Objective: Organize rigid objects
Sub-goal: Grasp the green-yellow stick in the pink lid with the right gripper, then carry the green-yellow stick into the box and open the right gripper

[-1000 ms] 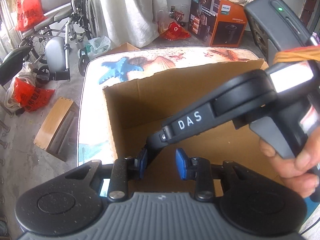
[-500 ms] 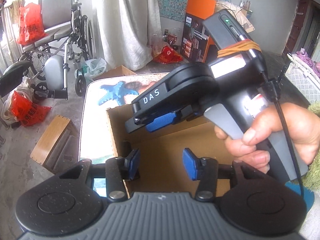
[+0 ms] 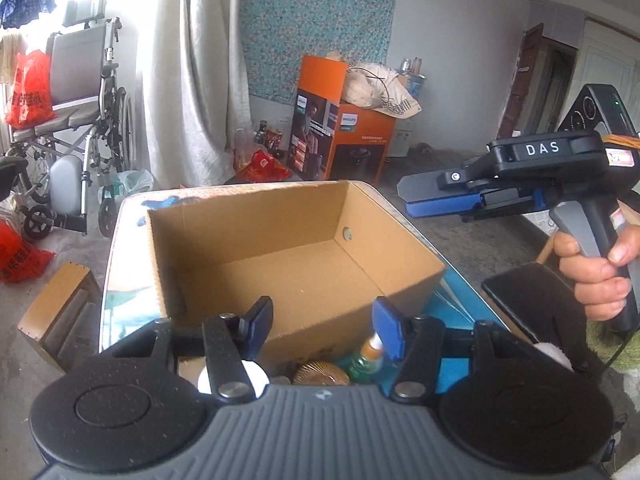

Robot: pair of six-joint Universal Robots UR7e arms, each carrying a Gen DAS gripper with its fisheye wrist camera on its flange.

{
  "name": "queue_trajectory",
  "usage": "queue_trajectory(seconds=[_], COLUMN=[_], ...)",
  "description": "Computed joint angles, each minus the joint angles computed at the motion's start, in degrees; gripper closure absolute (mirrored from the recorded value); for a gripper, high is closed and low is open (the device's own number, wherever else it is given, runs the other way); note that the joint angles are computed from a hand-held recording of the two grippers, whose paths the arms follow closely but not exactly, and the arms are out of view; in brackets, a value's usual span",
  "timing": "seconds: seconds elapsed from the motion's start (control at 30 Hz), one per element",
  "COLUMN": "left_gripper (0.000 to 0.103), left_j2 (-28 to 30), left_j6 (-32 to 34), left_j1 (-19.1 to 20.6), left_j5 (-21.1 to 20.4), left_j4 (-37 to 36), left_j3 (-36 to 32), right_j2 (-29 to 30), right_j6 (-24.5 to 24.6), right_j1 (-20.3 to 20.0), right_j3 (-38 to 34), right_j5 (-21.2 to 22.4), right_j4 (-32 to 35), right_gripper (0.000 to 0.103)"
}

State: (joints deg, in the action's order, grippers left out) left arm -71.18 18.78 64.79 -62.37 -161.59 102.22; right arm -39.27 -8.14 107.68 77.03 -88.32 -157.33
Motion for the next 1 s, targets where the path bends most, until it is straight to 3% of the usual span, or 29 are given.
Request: queue_trajectory(seconds=[0.17, 0.27, 0.4, 0.67, 1.0], left_gripper=[0.05, 0.071, 0.073, 0.082, 0.086], left_j2=[2.0, 4.6, 7.5, 11.1, 13.0], left_j6=[-0.6, -2.3, -0.5, 3.3, 5.2], left_j1=[0.1, 0.5, 0.3, -0.6, -1.1], left_j5=[-1.6, -0.9, 3.1, 8.8, 10.7], left_j4=[0.9, 3.6, 1.2, -0.4, -0.6], left_j3=[5.6, 5.5, 5.9, 5.0, 4.2], right_j2=[-6.8, -5.2, -1.6, 2.6, 4.1], right_j6=[1.5, 4.1, 7.1, 7.1, 7.9], right_j1=[-2.9, -4.6, -6.3, -6.6, -7.2], right_j3=[21.3, 26.9, 29.4, 24.7, 23.2], right_j5=[-3.2, -5.8, -6.5, -6.8, -6.0], right_j4=[-19.4, -26.7, -32.6, -29.9, -27.7], right_gripper=[0.065, 0.065, 0.066, 0.071, 0.08])
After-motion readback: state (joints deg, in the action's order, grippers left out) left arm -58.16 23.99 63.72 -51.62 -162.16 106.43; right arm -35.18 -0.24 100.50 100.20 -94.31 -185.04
